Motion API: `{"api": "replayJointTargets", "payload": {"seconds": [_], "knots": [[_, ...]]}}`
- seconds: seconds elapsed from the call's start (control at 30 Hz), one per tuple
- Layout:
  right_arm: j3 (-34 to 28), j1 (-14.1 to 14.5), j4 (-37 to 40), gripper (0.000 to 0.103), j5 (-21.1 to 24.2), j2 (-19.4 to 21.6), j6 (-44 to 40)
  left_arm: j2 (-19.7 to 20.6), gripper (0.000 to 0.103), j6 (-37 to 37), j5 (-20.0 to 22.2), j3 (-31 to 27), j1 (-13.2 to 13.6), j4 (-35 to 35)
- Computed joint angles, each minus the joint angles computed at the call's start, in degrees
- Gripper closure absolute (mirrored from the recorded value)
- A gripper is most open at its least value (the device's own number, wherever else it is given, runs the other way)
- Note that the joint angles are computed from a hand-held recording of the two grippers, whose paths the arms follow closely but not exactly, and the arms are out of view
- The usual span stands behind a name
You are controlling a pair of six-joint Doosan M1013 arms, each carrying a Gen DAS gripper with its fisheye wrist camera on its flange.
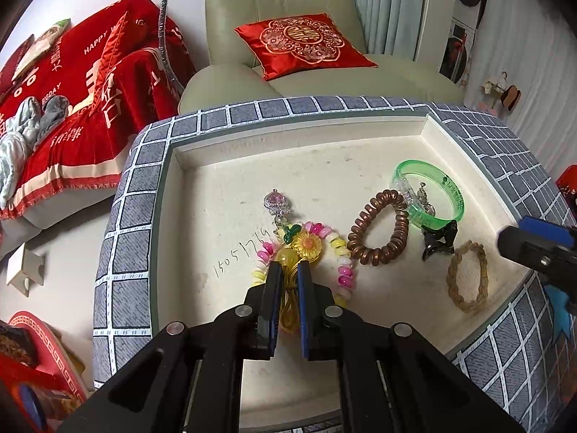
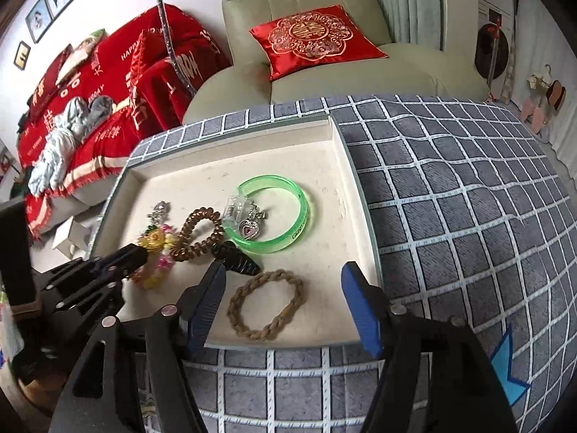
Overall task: Organize jewelry
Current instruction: 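Lower the yellow flower hair tie into the tray and open left tool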
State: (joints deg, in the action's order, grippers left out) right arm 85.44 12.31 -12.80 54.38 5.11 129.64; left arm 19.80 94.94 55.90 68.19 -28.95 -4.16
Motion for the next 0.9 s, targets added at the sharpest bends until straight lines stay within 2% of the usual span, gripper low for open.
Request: {"api": "replayJointTargets", "payload": {"seconds": [0.17,0.27,0.5,0.9], "knots": [[1.21,0.79,-0.73,0.032,-0.52,-1.80,2.20,-0.36,0.078,-1.14,-0.19,0.08,-0.05,0.45],[2.43,1.33,-1.15,0.025,-1.30,-3.28,3.55,-0.69,0.078,-1.47,-0.93,0.31,-0.08,0.60],[3.97,3.57,-4.36,0.024,-0.70,-5.39,7.57,-0.93,0.078,-1.91,-0.86,0.37,0.09,-0.08],[6.83,4.98,-3.72,0.019,-1.16,-7.61,11.31,-2.42,0.078,-1.42,-2.14,1.38,0.36,-1.07]]}}
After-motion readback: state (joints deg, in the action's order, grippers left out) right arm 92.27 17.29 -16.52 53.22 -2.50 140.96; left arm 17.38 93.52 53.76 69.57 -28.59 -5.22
